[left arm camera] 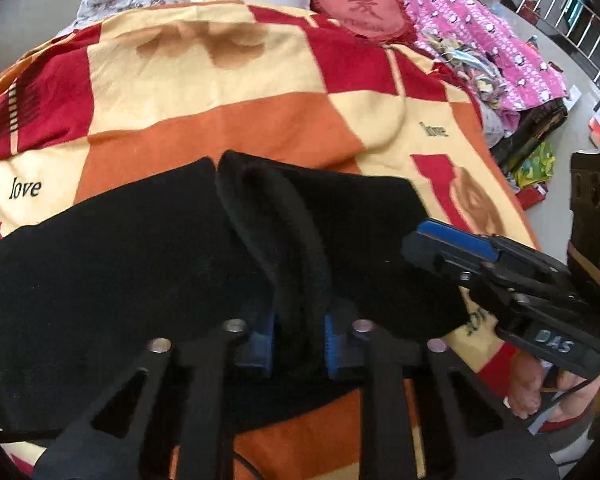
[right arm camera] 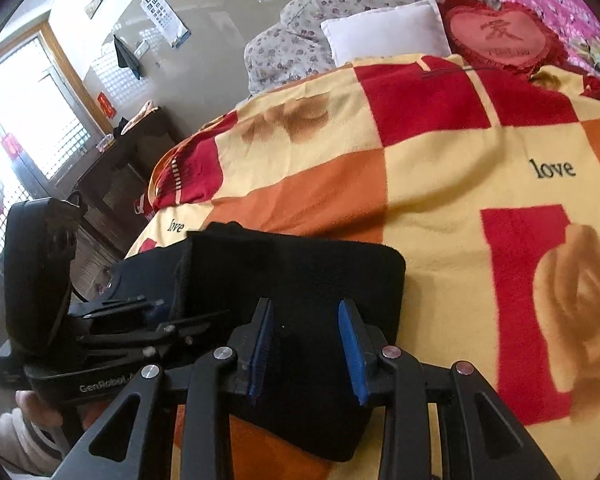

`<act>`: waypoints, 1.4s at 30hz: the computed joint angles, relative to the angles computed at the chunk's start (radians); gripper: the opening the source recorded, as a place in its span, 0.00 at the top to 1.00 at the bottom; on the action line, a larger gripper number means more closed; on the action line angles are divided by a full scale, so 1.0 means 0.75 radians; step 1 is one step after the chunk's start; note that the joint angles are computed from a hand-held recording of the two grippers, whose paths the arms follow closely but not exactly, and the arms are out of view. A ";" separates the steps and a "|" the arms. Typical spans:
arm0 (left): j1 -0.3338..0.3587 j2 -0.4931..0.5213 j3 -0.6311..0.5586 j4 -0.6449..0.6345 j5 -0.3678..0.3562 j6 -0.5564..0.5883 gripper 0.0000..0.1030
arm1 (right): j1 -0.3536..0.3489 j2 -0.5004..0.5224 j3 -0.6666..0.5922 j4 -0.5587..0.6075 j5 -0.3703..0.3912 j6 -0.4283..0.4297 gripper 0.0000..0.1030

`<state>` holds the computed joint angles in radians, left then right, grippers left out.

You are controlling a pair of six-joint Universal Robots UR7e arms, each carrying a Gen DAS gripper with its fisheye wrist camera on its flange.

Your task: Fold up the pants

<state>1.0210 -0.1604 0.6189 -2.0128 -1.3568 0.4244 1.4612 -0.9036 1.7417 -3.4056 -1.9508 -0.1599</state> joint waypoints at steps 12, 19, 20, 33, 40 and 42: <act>0.045 0.006 -0.043 0.014 0.012 -0.092 0.86 | 0.057 0.113 -0.158 0.140 -0.083 -0.115 0.68; 0.025 -0.069 0.102 -0.112 0.102 -0.037 0.75 | 0.087 0.127 -0.196 0.193 -0.121 -0.122 0.69; 0.022 -0.083 0.128 -0.141 0.123 -0.028 0.72 | 0.094 0.129 -0.197 0.194 -0.129 -0.129 0.69; 0.021 -0.221 0.381 -0.514 0.364 0.105 0.62 | 0.148 0.318 -0.459 0.312 -0.269 -0.189 0.68; 0.050 -0.227 0.360 -0.499 0.376 0.045 0.62 | 0.178 0.317 -0.455 0.300 -0.322 -0.199 0.69; 0.056 -0.222 0.349 -0.494 0.375 0.031 0.62 | 0.191 0.295 -0.412 0.260 -0.326 -0.209 0.69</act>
